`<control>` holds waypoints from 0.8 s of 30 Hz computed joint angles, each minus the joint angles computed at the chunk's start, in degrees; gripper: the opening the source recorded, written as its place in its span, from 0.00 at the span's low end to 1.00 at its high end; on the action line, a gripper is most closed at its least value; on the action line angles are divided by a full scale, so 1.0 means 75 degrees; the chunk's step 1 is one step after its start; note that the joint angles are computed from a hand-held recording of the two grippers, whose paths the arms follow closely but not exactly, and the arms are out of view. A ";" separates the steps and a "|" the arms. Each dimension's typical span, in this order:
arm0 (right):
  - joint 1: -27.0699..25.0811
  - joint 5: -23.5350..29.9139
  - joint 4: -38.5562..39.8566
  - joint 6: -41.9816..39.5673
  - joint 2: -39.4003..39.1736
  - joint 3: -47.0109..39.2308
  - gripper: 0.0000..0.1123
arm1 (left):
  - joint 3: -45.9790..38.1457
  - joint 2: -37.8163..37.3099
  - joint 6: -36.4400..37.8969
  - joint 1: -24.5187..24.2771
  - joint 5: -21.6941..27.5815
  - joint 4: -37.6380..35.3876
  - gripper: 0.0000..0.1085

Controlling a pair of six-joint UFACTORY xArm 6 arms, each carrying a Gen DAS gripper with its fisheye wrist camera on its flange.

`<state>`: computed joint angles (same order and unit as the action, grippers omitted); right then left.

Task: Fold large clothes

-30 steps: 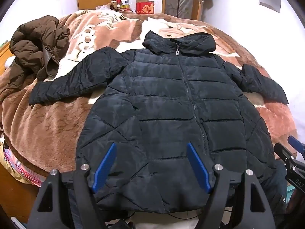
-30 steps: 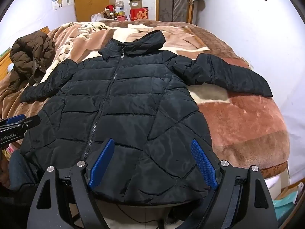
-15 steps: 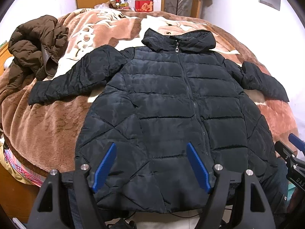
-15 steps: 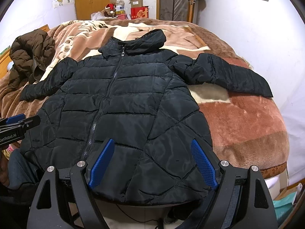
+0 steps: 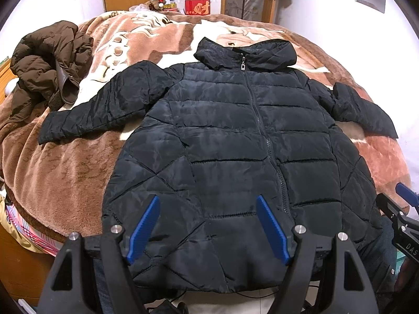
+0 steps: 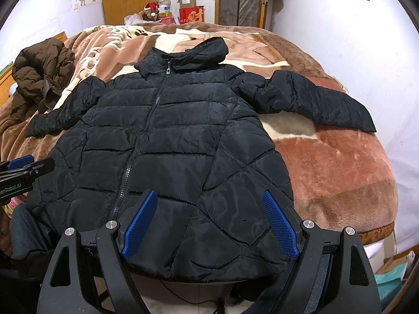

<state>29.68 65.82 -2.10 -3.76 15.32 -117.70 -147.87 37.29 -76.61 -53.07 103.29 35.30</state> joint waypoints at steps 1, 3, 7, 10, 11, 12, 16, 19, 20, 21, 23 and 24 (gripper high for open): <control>-0.0004 -0.0018 -0.0006 -0.0006 -0.0017 0.0040 0.74 | 0.0126 -0.0066 -0.0038 0.0004 -0.0051 -0.0012 0.71; 0.0004 0.0019 -0.0011 0.0010 0.0023 -0.0033 0.74 | -0.0013 0.0009 0.0006 0.0011 0.0003 -0.0021 0.71; -0.0001 -0.0025 -0.0007 0.0001 -0.0001 0.0026 0.74 | 0.0301 -0.0153 -0.0069 0.0019 -0.0129 -0.0045 0.71; 0.0004 0.0034 -0.0007 0.0002 0.0031 -0.0049 0.74 | 0.0354 -0.0180 -0.0077 0.0022 -0.0148 -0.0042 0.71; 0.0007 0.0037 -0.0015 0.0006 0.0030 -0.0052 0.74 | 0.0219 -0.0106 -0.0046 0.0025 -0.0096 -0.0043 0.71; 0.0001 0.0009 -0.0014 -0.0001 0.0013 -0.0008 0.74 | 0.0353 -0.0175 -0.0088 0.0027 -0.0151 -0.0049 0.71; 0.0002 0.0000 -0.0022 0.0002 0.0017 -0.0008 0.74 | 0.0056 -0.0013 -0.0001 0.0023 -0.0026 -0.0044 0.71; 0.0001 0.0002 -0.0016 -0.0008 0.0022 -0.0015 0.74 | 0.0126 -0.0049 -0.0023 0.0024 -0.0059 -0.0052 0.72; 0.0004 0.0041 -0.0015 0.0003 0.0041 -0.0061 0.74 | 0.0129 -0.0047 -0.0023 0.0023 -0.0061 -0.0052 0.71; 0.0002 0.0055 -0.0008 0.0005 0.0050 -0.0074 0.74 | 0.0133 -0.0050 -0.0023 0.0021 -0.0060 -0.0046 0.71; 0.0013 0.0056 -0.0024 0.0007 0.0041 -0.0079 0.74 | 0.0083 -0.0020 -0.0018 0.0021 -0.0041 -0.0034 0.71; 0.0013 0.0056 -0.0024 0.0007 0.0041 -0.0079 0.74 | -0.0034 0.0041 0.0015 0.0023 0.0006 -0.0036 0.71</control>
<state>29.78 66.24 -2.28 -3.71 15.62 -118.29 -148.13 37.59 -76.50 -52.90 103.34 35.03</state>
